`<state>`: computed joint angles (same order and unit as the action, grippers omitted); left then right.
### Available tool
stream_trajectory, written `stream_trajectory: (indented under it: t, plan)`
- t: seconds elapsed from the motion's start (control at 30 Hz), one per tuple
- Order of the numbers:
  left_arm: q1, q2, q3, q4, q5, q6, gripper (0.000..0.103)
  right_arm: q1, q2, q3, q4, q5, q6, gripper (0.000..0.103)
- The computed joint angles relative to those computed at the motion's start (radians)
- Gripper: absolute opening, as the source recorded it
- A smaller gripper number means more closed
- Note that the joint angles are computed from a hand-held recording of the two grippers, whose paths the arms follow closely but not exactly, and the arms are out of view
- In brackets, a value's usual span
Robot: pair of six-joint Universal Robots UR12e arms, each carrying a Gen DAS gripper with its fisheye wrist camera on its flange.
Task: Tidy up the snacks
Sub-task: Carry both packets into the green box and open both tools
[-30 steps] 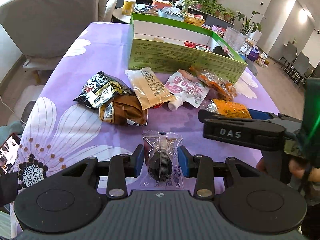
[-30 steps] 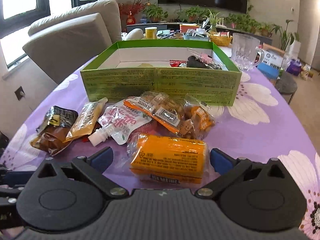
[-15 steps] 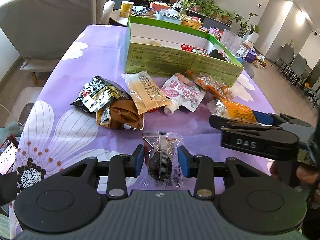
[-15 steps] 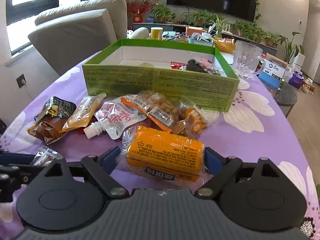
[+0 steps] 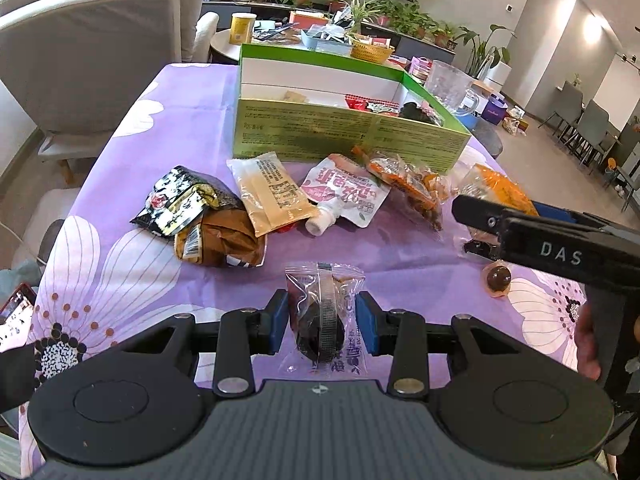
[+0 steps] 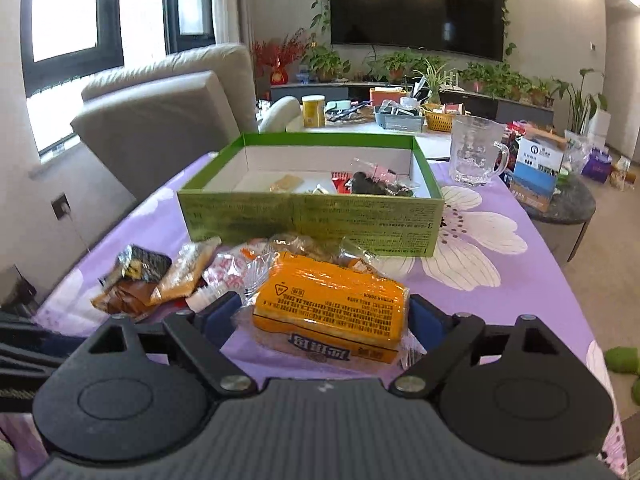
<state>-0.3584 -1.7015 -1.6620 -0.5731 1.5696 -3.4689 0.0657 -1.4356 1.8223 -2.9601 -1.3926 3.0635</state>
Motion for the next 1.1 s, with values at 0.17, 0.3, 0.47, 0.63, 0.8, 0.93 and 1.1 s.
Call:
stream_trajectory:
  t: [0.17,0.3,0.47,0.63,0.8,0.93,1.1]
  plan:
    - [-0.004,-0.014,0.021,0.003,-0.002,0.015,0.034,-0.011,0.0,0.003,-0.033,0.01,0.007,0.093]
    - [-0.004,-0.028,0.043,0.002,-0.005,0.023,0.034,-0.019,0.007,-0.006,-0.049,0.018,0.008,0.093]
    - [-0.003,-0.045,0.069,0.0,-0.007,0.029,0.034,-0.028,0.016,-0.019,-0.056,0.031,0.006,0.093]
    - [0.0,-0.061,0.095,0.009,-0.005,0.033,0.034,-0.032,0.031,-0.039,-0.062,0.039,0.004,0.093]
    - [0.01,-0.073,0.118,0.025,0.002,0.03,0.034,-0.034,0.043,-0.058,-0.068,0.04,0.006,0.093]
    - [0.018,-0.083,0.138,0.039,0.018,0.026,0.034,-0.035,0.052,-0.072,-0.074,0.039,0.004,0.093]
    - [0.023,-0.098,0.161,0.051,0.028,0.023,0.034,-0.035,0.062,-0.089,-0.083,0.039,0.002,0.093]
